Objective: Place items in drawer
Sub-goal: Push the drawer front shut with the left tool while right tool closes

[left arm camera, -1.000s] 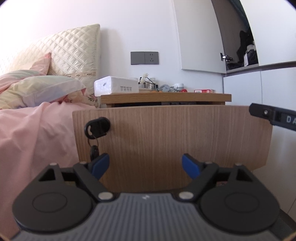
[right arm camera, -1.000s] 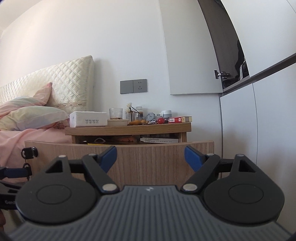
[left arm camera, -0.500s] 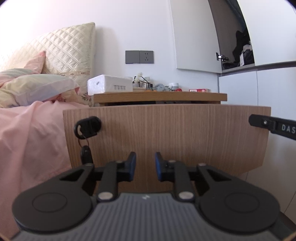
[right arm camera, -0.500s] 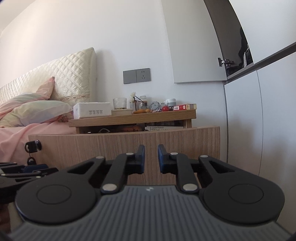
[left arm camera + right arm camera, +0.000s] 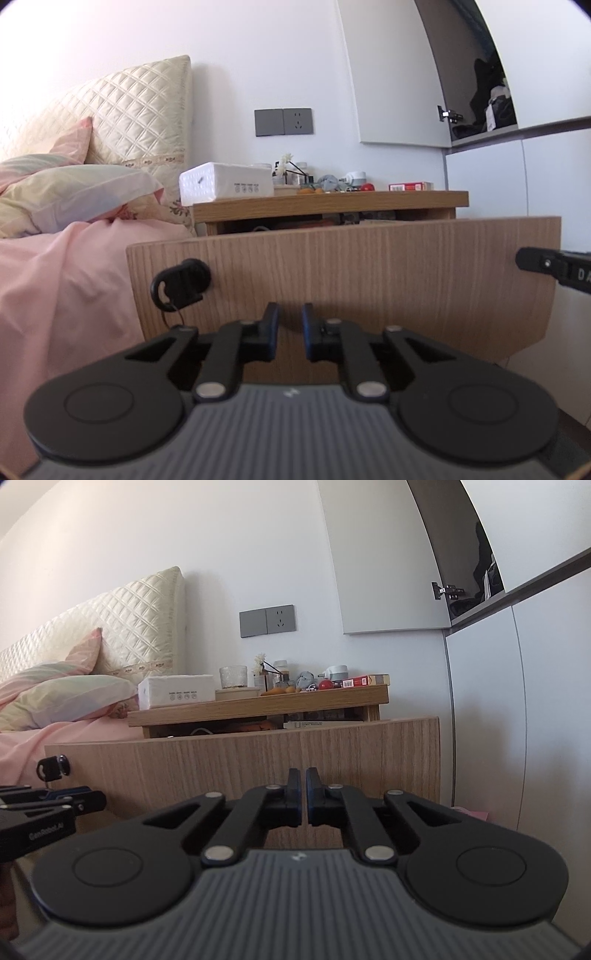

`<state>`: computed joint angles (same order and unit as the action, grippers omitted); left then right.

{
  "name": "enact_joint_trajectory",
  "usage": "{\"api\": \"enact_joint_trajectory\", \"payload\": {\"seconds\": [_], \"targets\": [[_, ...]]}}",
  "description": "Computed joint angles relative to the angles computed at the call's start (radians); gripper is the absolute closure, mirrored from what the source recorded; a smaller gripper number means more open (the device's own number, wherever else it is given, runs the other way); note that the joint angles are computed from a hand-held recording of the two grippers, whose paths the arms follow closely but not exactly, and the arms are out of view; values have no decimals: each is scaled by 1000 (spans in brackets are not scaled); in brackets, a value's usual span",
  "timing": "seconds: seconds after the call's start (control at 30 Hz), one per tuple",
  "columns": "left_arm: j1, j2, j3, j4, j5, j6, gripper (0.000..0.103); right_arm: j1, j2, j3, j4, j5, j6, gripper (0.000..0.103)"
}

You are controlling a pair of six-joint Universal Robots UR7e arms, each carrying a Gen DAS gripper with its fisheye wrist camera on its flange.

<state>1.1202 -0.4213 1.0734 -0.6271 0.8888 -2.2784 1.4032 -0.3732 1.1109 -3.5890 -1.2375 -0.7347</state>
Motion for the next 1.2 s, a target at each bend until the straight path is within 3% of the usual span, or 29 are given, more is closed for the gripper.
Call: {"api": "enact_joint_trajectory", "payload": {"seconds": [0.7, 1.2], "targets": [[4, 24, -47, 12, -4, 12, 87, -2, 36, -64, 20, 2, 2, 100], [21, 73, -175, 104, 8, -17, 87, 8, 92, -187, 86, -13, 8, 101]]}}
